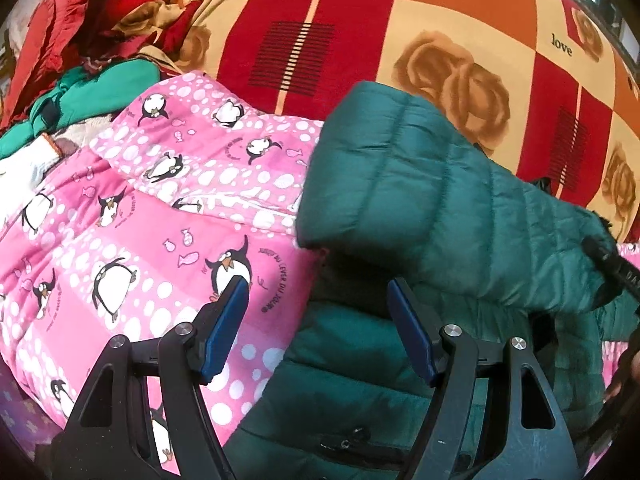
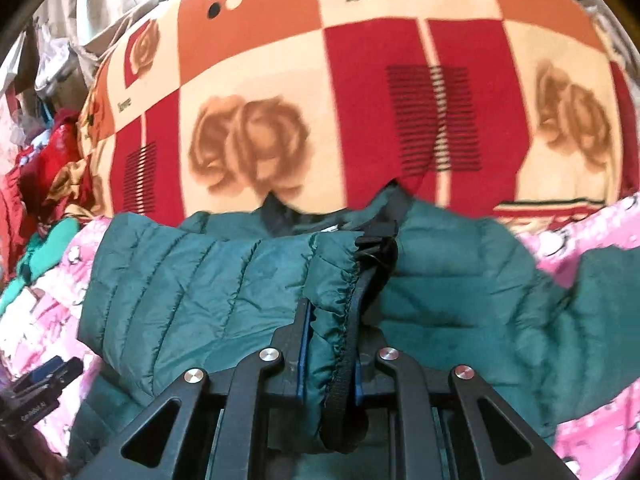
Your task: Fold large clothes
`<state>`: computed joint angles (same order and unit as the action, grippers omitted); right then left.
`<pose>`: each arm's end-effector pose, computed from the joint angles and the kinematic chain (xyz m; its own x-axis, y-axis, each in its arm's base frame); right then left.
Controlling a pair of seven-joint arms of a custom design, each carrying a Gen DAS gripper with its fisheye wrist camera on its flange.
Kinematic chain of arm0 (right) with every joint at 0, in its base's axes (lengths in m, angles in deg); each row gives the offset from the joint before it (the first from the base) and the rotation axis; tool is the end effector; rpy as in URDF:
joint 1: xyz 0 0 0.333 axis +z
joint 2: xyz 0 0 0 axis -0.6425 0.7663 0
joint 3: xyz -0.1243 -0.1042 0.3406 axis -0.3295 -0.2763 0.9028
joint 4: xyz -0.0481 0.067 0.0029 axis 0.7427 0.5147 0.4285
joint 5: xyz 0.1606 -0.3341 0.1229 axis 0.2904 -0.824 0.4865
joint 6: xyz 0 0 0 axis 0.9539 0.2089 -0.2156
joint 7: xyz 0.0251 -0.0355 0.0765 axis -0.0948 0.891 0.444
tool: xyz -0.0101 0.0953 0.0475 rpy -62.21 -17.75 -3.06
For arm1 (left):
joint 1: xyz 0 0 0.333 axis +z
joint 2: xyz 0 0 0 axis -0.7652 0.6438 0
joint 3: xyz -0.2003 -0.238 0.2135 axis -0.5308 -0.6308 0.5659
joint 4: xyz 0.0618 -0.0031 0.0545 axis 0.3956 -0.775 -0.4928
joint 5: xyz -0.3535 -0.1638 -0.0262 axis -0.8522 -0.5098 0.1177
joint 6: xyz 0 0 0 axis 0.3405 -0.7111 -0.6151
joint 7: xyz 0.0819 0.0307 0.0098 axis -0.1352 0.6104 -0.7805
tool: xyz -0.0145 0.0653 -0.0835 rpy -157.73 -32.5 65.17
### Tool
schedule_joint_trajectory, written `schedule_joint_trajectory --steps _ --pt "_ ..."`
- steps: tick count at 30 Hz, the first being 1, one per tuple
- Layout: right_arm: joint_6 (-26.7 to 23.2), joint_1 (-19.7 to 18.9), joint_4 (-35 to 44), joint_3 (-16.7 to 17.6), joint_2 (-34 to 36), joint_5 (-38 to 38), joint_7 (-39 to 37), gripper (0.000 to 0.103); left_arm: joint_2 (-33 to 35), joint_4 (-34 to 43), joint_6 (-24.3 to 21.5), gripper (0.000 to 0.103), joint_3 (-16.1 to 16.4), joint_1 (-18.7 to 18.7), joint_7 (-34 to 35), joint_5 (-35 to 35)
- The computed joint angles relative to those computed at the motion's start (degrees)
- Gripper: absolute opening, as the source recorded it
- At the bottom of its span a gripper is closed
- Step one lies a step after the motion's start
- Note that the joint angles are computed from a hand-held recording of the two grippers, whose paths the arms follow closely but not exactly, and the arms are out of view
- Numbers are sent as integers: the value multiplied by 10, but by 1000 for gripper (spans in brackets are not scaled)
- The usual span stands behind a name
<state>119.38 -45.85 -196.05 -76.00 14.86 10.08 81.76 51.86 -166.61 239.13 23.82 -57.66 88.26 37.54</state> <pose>0.4824 0.0773 0.5114 -0.1415 -0.9816 -0.1283 -0.6719 0.1904 -0.7158 0.4875 -0.2163 0.4894 0.0224 -0.9911 0.1312 -0.7925 -0.0976 -0.6020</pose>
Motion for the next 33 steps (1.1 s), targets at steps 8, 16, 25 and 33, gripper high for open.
schedule_joint_trajectory --steps 8,16,25,33 --pt "-29 -61 -27 -1 -27 -31 18 15 3 1 -7 72 -1 -6 6 -10" --pt "-68 -86 -19 -16 -6 -105 71 15 11 16 -30 72 -4 -12 -9 20" --pt "-58 -49 -38 -66 -5 -67 67 59 28 59 -55 72 -3 -28 -19 66" --pt "-5 117 -52 -170 -47 148 -160 73 92 159 -64 72 19 -50 -36 88"
